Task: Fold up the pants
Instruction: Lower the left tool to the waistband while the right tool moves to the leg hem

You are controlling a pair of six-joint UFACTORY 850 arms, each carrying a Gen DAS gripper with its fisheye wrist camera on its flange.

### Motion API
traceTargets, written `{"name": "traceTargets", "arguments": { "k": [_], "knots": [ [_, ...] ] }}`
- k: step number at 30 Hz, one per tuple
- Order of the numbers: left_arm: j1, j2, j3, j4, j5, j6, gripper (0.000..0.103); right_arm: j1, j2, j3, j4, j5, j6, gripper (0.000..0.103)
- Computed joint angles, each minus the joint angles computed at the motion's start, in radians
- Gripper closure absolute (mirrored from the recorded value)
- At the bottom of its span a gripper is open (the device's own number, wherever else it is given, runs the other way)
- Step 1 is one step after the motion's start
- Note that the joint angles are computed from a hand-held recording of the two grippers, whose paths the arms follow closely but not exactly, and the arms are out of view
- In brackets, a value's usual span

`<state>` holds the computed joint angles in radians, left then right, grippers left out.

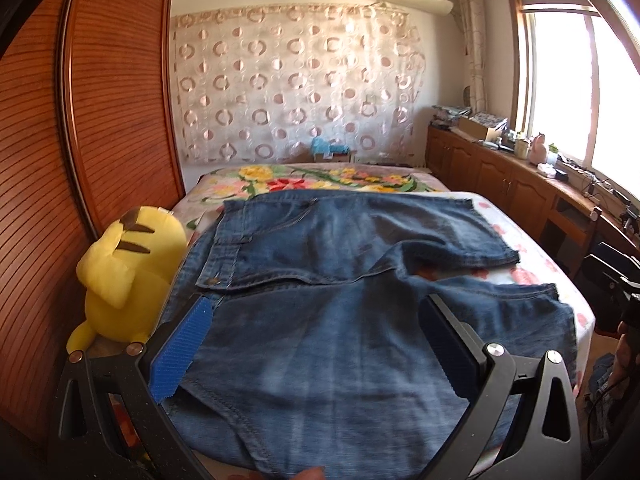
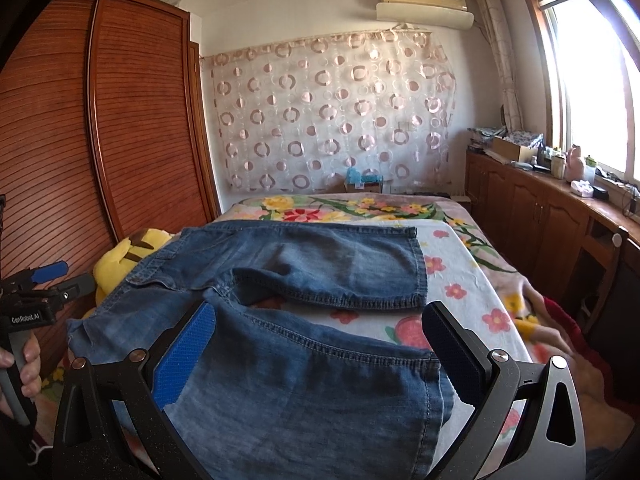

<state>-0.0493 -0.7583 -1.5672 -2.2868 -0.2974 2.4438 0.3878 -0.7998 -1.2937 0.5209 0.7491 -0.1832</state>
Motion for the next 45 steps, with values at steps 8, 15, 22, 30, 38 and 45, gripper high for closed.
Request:
{"name": "traceTargets", "arguments": {
  "k": [8,15,22,30,38,45],
  "knots": [
    [0.030,-0.056,-0.057,0.103,0.034,-0.117,0.000,-0.016,-0.024,-0.049,0.031,-0.111,-0.068,0.000],
    [0.049,-0.081,-0.088,0.202,0.034,-0.210,0.000,-0.028,-0.036,-0.084,0.030,-0.210,-0.101,0.000],
    [0.076,-0.102,-0.105,0.280,0.031,-0.290,0.000,-0.049,-0.051,-0.123,0.013,-0.329,-0.126,0.000],
    [0.125,-0.134,-0.114,0.350,0.063,-0.382,0.000,-0.045,-0.040,-0.116,0.218,-0.381,-0.342,0.000],
    [0.164,-0.161,-0.130,0.537,0.071,-0.579,0.018,-0.049,0.020,-0.025,0.154,-0.354,-0.284,0.000],
    [0.194,-0.173,-0.134,0.642,0.068,-0.702,0.033,-0.047,0.027,-0.004,0.112,-0.336,-0.259,0.000]
  ]
}}
